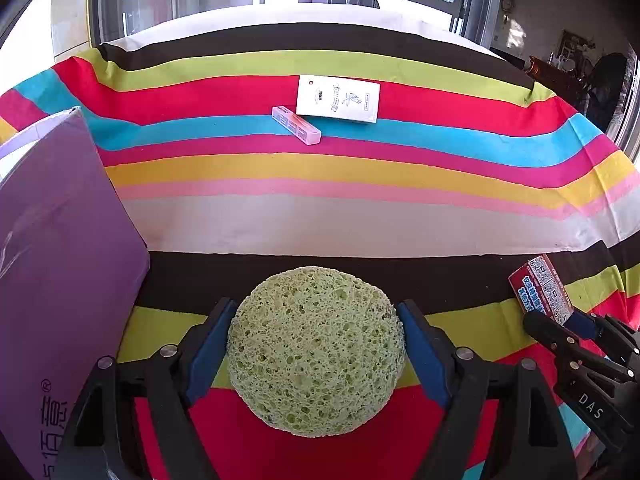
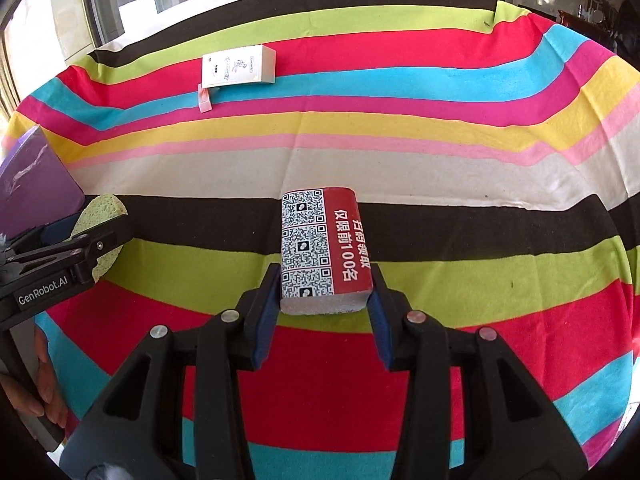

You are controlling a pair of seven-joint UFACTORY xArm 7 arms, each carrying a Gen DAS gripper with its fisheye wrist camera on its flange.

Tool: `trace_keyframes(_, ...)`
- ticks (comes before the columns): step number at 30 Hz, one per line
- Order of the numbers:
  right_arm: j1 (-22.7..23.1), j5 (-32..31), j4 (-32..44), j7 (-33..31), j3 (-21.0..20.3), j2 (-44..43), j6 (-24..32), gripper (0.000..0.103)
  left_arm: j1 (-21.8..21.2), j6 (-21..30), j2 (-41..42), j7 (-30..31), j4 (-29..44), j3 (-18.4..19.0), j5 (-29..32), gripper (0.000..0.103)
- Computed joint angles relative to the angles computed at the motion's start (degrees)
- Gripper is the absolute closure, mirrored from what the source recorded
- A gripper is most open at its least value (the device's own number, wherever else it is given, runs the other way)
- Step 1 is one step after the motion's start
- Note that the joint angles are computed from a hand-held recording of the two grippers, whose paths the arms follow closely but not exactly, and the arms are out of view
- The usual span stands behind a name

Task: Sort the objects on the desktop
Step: 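Carry the green sponge and QR-code box over the purple-rimmed box with both tools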

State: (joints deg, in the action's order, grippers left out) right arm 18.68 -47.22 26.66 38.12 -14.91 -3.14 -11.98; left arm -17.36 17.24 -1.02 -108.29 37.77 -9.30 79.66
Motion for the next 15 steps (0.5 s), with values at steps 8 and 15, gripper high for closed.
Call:
trace_keyframes(8, -3.2, 8.4, -11.4, -6.7, 3.6, -10.8, -0.8, 0.059, -0.2, -2.6, -5.2, -2.4, -6.0, -1.7, 2.2, 0.022)
trace_keyframes(15, -4.0, 13.6, -18.1, -10.2, 6.6, -18.7, 2.5, 0.059, -0.5, -4.3, -10.1, -4.7, -10.7, -3.8, 3.8, 0.022)
